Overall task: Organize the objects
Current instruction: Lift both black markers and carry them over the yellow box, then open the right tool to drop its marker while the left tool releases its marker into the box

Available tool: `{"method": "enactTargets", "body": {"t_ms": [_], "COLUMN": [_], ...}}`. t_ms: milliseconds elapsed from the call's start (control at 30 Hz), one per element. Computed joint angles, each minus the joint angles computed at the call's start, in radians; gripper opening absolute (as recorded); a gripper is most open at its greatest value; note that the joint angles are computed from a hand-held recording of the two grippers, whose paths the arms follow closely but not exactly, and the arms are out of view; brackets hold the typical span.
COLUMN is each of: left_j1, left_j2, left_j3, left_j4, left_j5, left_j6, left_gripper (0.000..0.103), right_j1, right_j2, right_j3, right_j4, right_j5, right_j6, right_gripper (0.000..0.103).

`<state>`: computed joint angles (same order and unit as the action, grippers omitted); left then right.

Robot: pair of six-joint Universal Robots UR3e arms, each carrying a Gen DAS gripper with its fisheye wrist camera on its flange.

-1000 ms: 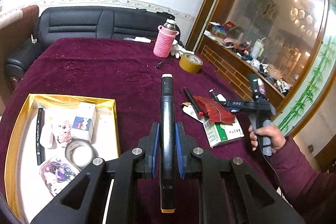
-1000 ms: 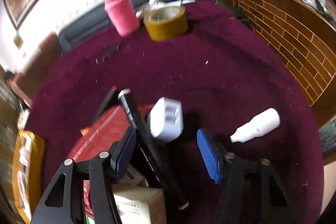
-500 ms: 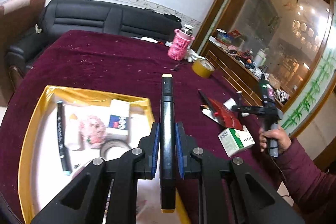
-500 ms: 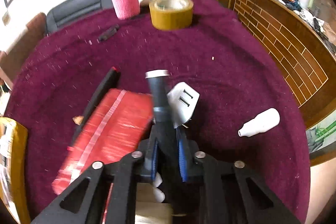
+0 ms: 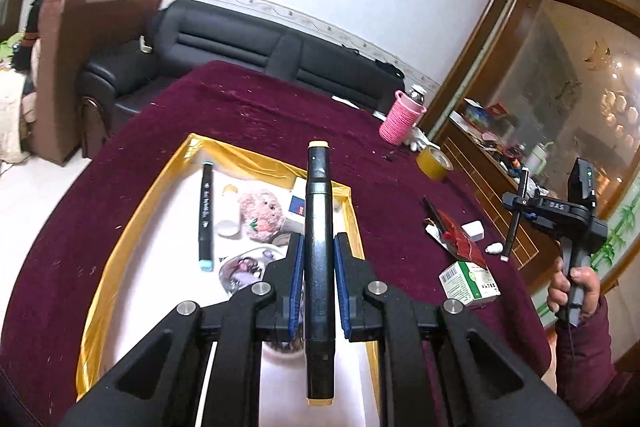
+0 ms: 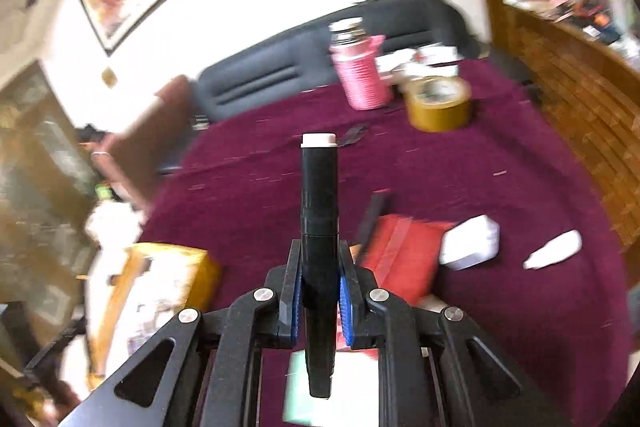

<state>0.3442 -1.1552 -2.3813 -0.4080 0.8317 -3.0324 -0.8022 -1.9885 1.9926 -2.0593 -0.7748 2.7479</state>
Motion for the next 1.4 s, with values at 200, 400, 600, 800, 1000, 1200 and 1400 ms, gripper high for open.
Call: {"method": "enactTargets", "body": {"t_ms": [200,400,600,800,1000,1200,1400], "left_j1": [0.006,-0.065,-0.082,-0.011,0.001,-0.029,-0.050], "left_j2": [0.165,0.227,0.242,0.193,-0.007,-0.195,-0.315], "left_j3": [-0.033,-0.025,-0.023,-0.025,0.012,0.084,0.135], "left_j4": [-0.116,-0.124,-0.136,-0.137,-0.027,0.041,0.066], "left_j5": [0.023,0.113,0.217,0.290,0.366,0.412,0.429], "left_j6": [0.002,-0.013,0.017,0.108,0.158,0.156,0.137], "left_gripper": [0.014,0.014,0.014,0.014,0.014,0.014,0.014], "right_j1": [0.027,0.005,0.163,0.438,0.683,0.846,0.935], "right_j2": [-0.105,-0.156,-0.094,0.148,0.447,0.655,0.764], "right_j3": [0.081,0.098,0.124,0.110,-0.026,-0.226,-0.372], "right_j4": [0.139,0.380,0.287,-0.112,-0.395,-0.465,-0.441], "right_j5": [0.095,0.172,0.181,0.116,-0.017,-0.234,-0.413], "right_j6": [-0.103,-0.235,-0.148,0.141,0.382,0.509,0.539], "right_gripper": [0.016,0.016,0.017,0.017,0.017,0.017,0.017]}}
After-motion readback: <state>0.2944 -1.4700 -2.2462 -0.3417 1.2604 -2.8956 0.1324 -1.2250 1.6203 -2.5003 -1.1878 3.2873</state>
